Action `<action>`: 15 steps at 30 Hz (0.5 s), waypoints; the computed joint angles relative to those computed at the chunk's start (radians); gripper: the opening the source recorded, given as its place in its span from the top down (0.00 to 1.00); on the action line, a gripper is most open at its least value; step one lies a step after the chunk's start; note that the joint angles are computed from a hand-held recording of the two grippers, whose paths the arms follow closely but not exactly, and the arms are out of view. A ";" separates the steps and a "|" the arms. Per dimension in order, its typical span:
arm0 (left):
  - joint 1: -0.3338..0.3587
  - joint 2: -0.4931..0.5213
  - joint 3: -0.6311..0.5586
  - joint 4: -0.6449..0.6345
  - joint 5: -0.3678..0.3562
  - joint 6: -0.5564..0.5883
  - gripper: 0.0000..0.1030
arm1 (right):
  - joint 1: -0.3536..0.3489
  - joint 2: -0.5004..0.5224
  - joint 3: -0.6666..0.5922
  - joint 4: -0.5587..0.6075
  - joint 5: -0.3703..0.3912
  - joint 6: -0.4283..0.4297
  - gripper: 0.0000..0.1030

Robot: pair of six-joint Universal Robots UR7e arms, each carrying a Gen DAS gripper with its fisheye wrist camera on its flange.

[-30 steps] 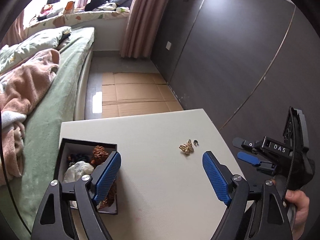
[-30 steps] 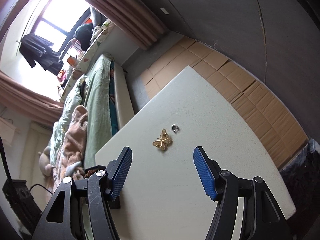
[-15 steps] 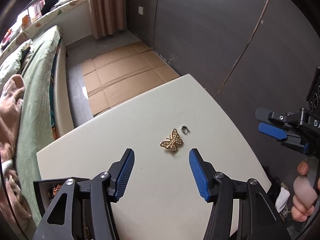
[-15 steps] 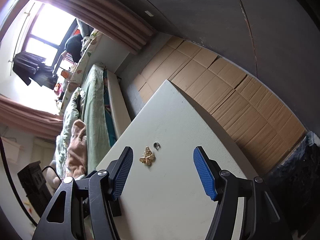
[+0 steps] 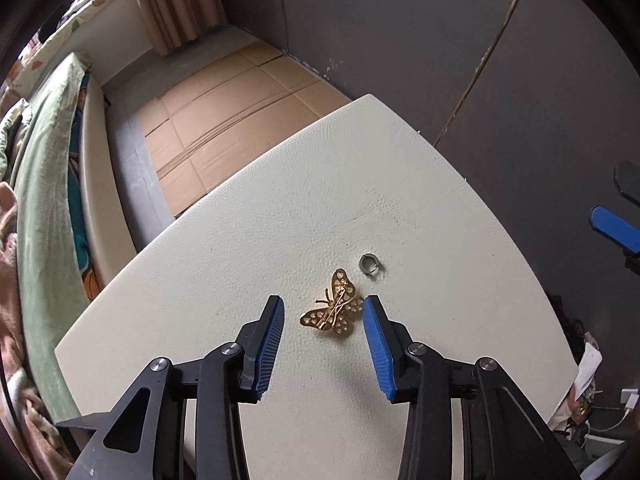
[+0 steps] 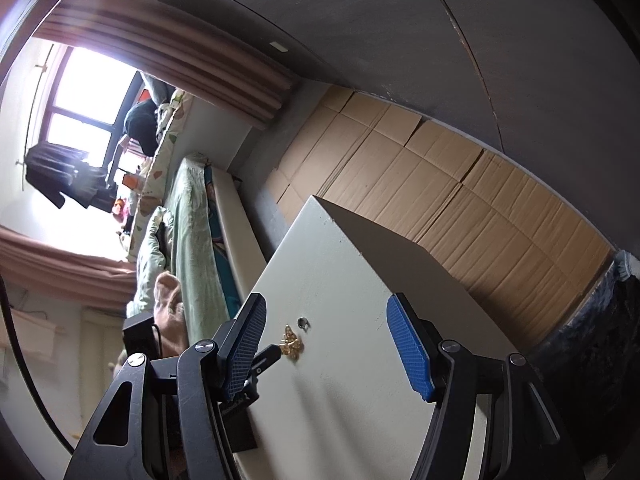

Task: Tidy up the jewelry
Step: 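Grasp the butterfly brooch with the left tool and lift it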

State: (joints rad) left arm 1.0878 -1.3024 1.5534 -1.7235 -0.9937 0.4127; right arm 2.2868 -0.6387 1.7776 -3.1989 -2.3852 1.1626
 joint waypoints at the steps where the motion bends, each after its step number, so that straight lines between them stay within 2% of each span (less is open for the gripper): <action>1: 0.003 0.007 -0.001 -0.001 0.005 0.000 0.65 | -0.001 -0.003 0.005 -0.006 -0.001 0.003 0.37; 4: 0.013 0.023 -0.002 -0.005 0.014 -0.010 0.68 | -0.002 -0.009 0.013 -0.015 -0.004 0.007 0.37; 8: 0.029 0.037 -0.018 -0.013 -0.029 -0.003 0.70 | -0.005 -0.016 0.020 -0.024 -0.006 0.001 0.37; 10: 0.043 0.051 -0.047 0.018 -0.069 -0.036 0.81 | -0.005 -0.017 0.018 -0.023 -0.006 -0.004 0.37; 14: 0.050 0.056 -0.067 0.051 -0.083 -0.065 0.84 | -0.003 -0.014 0.014 -0.013 -0.004 -0.005 0.37; 15: 0.053 0.053 -0.070 0.053 -0.093 -0.069 0.87 | -0.002 -0.012 0.010 -0.007 -0.004 -0.005 0.37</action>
